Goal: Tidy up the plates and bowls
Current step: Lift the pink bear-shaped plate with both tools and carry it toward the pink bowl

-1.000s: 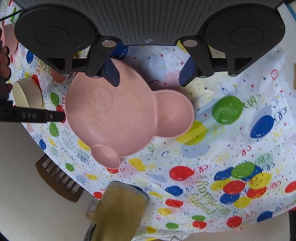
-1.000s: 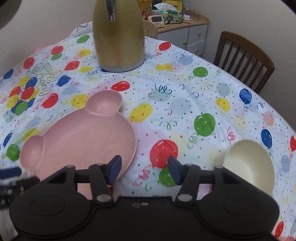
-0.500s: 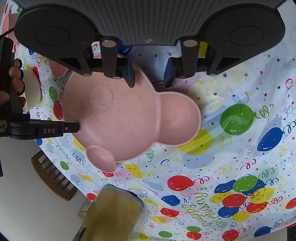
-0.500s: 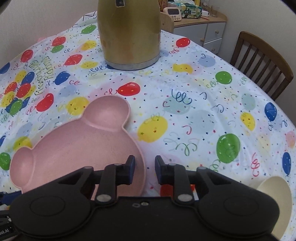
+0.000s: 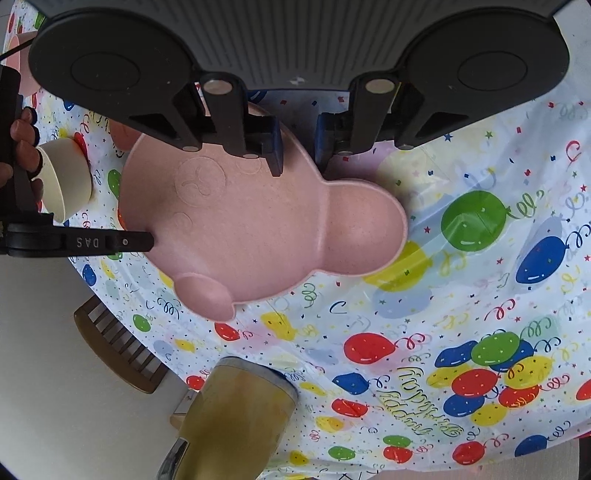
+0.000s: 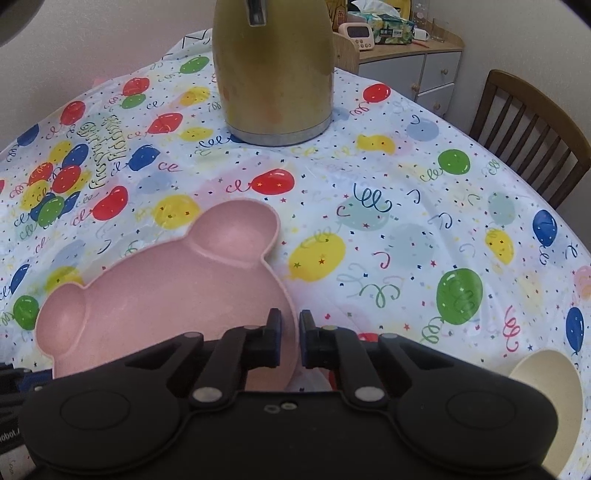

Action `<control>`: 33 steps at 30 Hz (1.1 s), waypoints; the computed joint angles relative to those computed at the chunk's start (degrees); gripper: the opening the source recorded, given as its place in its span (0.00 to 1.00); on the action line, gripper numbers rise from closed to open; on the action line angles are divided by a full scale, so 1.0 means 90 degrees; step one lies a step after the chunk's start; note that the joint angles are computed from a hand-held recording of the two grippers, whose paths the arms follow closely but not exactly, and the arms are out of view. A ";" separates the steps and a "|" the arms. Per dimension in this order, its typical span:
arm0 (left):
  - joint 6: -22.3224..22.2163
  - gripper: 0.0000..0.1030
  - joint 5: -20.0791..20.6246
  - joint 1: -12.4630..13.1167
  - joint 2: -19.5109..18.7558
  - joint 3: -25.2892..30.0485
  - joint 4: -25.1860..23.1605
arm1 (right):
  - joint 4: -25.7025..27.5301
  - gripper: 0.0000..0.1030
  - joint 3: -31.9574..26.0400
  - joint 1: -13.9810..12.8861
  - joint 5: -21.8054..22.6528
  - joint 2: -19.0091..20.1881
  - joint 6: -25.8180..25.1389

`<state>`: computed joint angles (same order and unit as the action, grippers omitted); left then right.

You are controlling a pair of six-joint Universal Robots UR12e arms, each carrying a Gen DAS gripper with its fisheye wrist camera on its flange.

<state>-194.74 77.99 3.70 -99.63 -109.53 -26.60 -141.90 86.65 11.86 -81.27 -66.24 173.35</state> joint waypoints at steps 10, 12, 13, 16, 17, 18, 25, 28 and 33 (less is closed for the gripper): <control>0.0439 0.16 -0.0202 -0.0035 0.0367 -0.0151 -0.0008 | -0.0066 0.07 0.0524 -0.0155 0.0160 -0.0565 0.0057; 0.0522 0.15 -0.0242 -0.0076 0.0472 -0.0184 -0.0061 | -0.0078 0.07 0.0706 -0.0227 0.0236 -0.0758 0.0107; 0.0552 0.16 -0.0248 -0.0103 0.0525 -0.0204 -0.0073 | -0.0082 0.07 0.0787 -0.0258 0.0256 -0.0844 0.0125; 0.0618 0.15 -0.0289 -0.0199 0.0690 -0.0266 -0.0106 | -0.0154 0.07 0.1089 -0.0362 0.0299 -0.1161 0.0169; 0.0647 0.15 -0.0310 -0.0231 0.0741 -0.0285 -0.0128 | -0.0168 0.07 0.1185 -0.0402 0.0312 -0.1267 0.0190; 0.0676 0.16 -0.0333 -0.0266 0.0798 -0.0311 -0.0141 | -0.0194 0.07 0.1297 -0.0438 0.0307 -0.1385 0.0225; 0.0867 0.16 -0.0369 -0.0587 0.1200 -0.0496 -0.0292 | -0.0260 0.07 0.2074 -0.0725 0.0256 -0.2263 0.0326; 0.0936 0.16 -0.0373 -0.0761 0.1379 -0.0591 -0.0335 | -0.0211 0.07 0.2383 -0.0853 0.0227 -0.2651 0.0318; 0.0993 0.16 -0.0376 -0.1040 0.1643 -0.0733 -0.0460 | -0.0164 0.07 0.2919 -0.1081 0.0177 -0.3295 0.0362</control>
